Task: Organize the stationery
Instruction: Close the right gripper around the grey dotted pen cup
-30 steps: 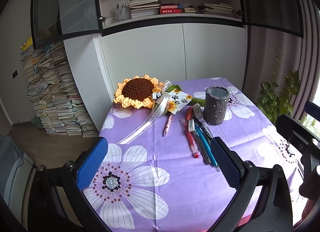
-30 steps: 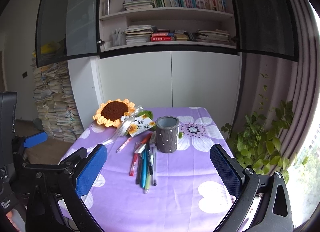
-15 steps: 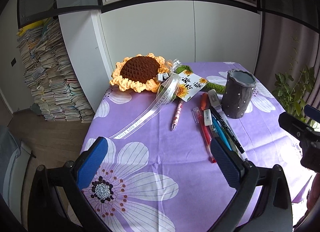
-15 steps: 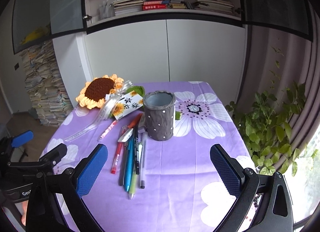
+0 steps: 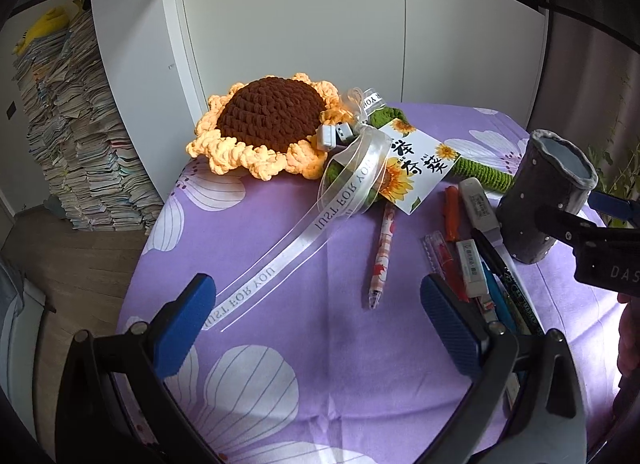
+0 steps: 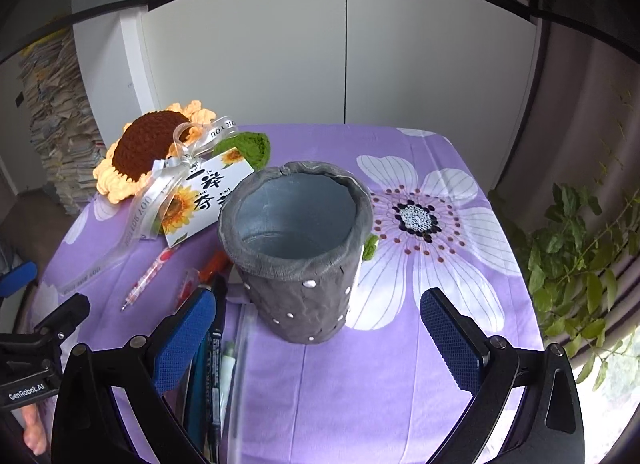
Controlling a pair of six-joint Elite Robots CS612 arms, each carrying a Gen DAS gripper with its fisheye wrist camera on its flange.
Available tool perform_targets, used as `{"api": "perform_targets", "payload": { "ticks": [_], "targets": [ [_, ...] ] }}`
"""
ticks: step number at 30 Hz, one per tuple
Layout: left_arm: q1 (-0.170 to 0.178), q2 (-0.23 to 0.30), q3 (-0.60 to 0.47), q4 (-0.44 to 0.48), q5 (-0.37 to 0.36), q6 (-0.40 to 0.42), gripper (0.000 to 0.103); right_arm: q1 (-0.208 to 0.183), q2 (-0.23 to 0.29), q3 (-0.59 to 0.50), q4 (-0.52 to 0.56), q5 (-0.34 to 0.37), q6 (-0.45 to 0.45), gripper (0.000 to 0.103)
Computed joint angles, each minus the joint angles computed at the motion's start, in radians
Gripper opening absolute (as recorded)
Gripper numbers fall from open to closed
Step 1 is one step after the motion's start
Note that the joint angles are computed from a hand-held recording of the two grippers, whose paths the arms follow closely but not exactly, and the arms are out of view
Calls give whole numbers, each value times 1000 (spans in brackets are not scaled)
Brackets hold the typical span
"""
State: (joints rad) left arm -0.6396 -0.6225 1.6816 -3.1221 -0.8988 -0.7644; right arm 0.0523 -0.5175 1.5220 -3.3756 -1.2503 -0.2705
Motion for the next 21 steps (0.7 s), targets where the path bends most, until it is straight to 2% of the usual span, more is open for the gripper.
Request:
{"api": "perform_targets", "payload": {
  "ticks": [4, 6, 7, 10, 14, 19, 21],
  "targets": [
    [10, 17, -14, -30, -41, 41, 102, 18, 27, -43, -11, -49, -8, 101],
    [12, 22, -18, -38, -48, 54, 102, 22, 39, -57, -23, -56, -13, 76],
    [12, 23, -19, -40, -51, 58, 102, 23, 40, -61, -11, -53, -22, 72],
    [11, 26, -19, -57, -54, 68, 102, 21, 36, -56, -9, -54, -24, 72],
    [2, 27, -15, -59, -18, 67, 102, 3, 11, -22, 19, -33, -31, 72],
    [-13, 16, -8, -46, -10, 66, 101, -28, -17, 51, -45, -84, -60, 72],
    [-20, 11, -7, -46, -20, 71, 101, -42, -21, 75, -55, -82, -86, 72]
  ]
}}
